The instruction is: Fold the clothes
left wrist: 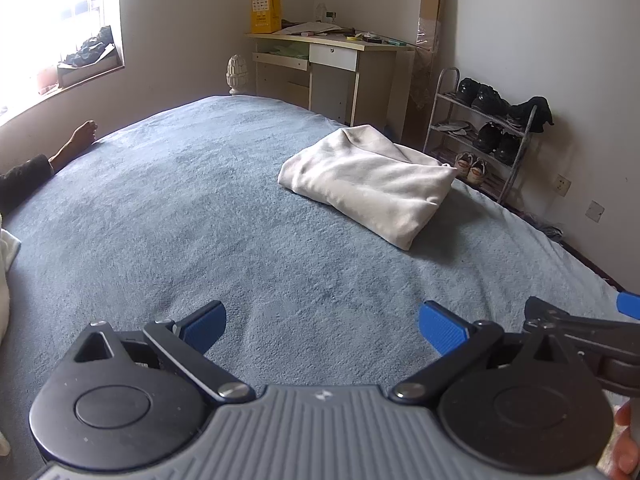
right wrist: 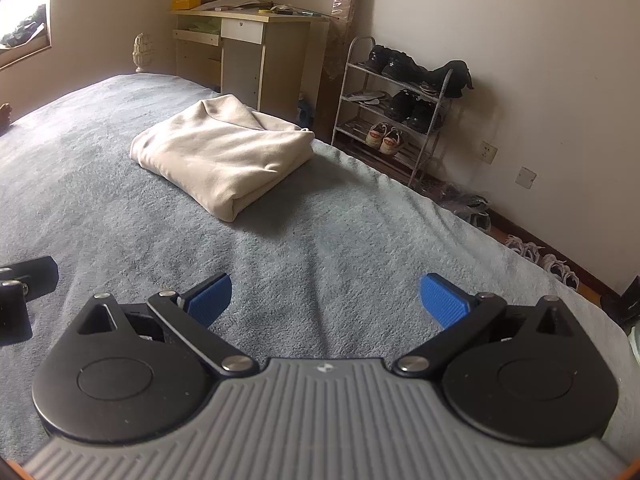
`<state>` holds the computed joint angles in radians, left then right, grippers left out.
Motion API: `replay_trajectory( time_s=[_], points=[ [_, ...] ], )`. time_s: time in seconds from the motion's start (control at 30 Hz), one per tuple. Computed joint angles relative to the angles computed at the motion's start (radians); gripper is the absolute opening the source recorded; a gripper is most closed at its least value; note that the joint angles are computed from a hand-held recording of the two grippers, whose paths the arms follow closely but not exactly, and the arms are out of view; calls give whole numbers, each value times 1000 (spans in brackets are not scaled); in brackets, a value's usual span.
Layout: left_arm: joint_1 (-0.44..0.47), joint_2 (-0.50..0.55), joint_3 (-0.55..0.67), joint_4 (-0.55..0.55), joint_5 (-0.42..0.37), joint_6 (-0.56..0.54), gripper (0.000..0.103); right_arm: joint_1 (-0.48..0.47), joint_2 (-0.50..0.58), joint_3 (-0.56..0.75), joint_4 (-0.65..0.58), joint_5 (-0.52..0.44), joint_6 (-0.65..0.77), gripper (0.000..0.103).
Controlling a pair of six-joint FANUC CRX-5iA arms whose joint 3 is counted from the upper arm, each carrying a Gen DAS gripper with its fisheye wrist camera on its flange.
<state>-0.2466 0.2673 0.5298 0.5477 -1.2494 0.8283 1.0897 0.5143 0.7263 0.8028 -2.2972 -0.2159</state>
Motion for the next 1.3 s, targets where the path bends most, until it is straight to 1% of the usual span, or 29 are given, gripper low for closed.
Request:
replay_trajectory(
  time_s=[0.57,1.3],
  points=[
    [-7,4,11,-26,-26,5,103,2,-15,-18,-28,6,-28,102],
    [-5,0,6,-27,-25,4,103,0,-17,-20,-35,2,-28,102]
  ],
)
